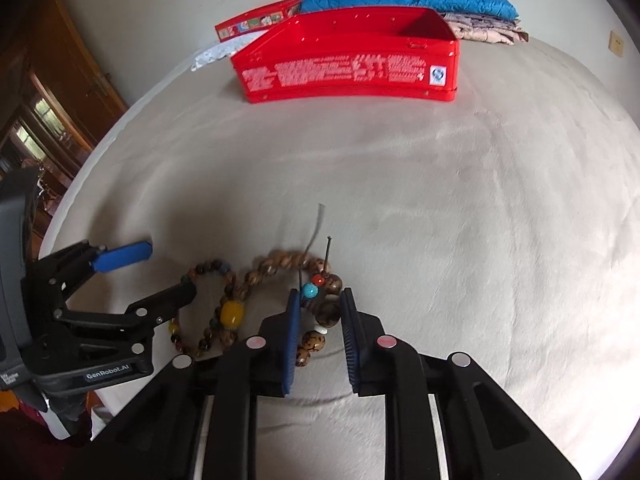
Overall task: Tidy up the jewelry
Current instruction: 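Move both open tools back toward the two bead bracelets on the bed, then grasp the multicolour bead bracelet with the left tool while the right tool grasps the wooden bead bracelet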
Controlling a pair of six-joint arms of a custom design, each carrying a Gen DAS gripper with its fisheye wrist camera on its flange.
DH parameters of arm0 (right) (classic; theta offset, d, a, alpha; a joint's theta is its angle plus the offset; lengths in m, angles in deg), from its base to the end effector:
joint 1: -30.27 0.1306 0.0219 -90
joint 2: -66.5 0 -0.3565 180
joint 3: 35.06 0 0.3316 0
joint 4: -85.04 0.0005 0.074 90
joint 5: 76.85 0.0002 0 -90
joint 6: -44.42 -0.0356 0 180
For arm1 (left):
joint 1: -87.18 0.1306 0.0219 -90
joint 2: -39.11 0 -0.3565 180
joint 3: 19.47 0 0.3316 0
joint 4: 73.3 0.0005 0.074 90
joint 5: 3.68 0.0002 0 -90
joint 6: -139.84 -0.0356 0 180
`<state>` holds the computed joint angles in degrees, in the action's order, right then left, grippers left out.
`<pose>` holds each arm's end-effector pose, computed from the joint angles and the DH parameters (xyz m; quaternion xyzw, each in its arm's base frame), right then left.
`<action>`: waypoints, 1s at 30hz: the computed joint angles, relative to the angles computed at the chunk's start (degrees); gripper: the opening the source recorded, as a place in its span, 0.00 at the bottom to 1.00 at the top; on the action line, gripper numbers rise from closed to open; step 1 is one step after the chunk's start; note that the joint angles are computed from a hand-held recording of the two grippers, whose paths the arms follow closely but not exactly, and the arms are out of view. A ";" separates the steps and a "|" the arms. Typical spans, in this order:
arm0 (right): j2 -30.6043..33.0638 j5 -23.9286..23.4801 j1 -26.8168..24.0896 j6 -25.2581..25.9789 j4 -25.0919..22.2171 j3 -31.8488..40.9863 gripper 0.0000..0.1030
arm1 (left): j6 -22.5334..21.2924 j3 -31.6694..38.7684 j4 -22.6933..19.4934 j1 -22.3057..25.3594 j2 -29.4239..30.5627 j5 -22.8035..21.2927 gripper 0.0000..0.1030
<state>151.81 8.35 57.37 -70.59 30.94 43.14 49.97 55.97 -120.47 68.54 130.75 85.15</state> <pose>0.3321 0.1727 0.3488 -0.0281 0.9674 0.1455 0.2053 0.3786 -0.1275 0.2964 0.1542 0.9608 -0.0278 0.2288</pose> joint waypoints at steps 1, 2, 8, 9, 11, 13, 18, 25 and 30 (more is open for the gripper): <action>0.17 -0.15 -0.59 0.05 0.20 0.41 0.19 | -0.30 0.37 -0.19 -0.06 0.21 0.09 0.56; 0.27 -0.21 -1.09 0.05 0.48 0.70 0.19 | -0.51 0.65 -0.21 -0.12 0.39 0.11 0.48; 2.53 0.66 -4.16 0.22 1.53 3.05 0.19 | 0.44 4.01 0.01 1.36 3.25 0.09 0.09; 3.10 0.51 -4.64 0.35 1.75 3.40 0.19 | 0.86 5.00 -0.13 1.85 4.09 0.25 0.08; 4.69 0.29 -5.82 0.51 1.74 4.52 0.19 | 2.04 7.41 0.22 2.88 6.26 -0.69 0.08; 6.64 0.59 -6.59 1.33 1.38 5.86 0.19 | 2.69 9.60 0.85 3.59 8.47 -1.66 0.08; 7.64 1.49 -7.43 1.73 0.59 6.42 0.23 | 2.42 12.87 0.59 4.76 11.35 0.21 0.11; 4.93 -2.27 -6.31 3.82 -1.10 6.60 0.26 | 2.61 11.08 0.51 6.61 7.34 4.08 0.35; 6.64 -5.38 -3.66 4.65 -3.61 7.60 0.26 | 2.17 10.22 -2.16 5.74 6.29 7.94 0.35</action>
